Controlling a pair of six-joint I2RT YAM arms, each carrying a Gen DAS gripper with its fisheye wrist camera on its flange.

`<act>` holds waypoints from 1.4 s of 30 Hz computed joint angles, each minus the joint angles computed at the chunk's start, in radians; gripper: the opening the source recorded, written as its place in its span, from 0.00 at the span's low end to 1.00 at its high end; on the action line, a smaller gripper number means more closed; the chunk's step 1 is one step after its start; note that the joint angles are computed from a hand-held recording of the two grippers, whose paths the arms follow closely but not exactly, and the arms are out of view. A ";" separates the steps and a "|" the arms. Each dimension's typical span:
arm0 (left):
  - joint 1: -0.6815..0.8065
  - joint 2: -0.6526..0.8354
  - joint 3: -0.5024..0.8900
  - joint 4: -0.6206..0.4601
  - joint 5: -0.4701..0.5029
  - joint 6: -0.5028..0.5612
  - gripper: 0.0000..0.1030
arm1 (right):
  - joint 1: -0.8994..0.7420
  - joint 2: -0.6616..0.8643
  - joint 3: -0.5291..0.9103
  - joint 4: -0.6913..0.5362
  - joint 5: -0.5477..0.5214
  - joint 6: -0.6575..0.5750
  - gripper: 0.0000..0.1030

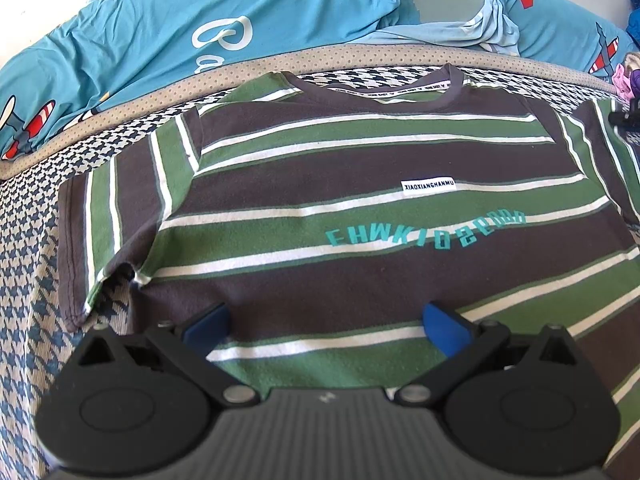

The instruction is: Fold clothes

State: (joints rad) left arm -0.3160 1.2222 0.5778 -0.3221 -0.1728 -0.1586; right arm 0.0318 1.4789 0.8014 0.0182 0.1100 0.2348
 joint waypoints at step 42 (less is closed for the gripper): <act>0.001 0.008 0.021 -0.022 0.011 -0.013 1.00 | 0.198 -0.081 -0.052 0.058 -0.179 -0.109 0.30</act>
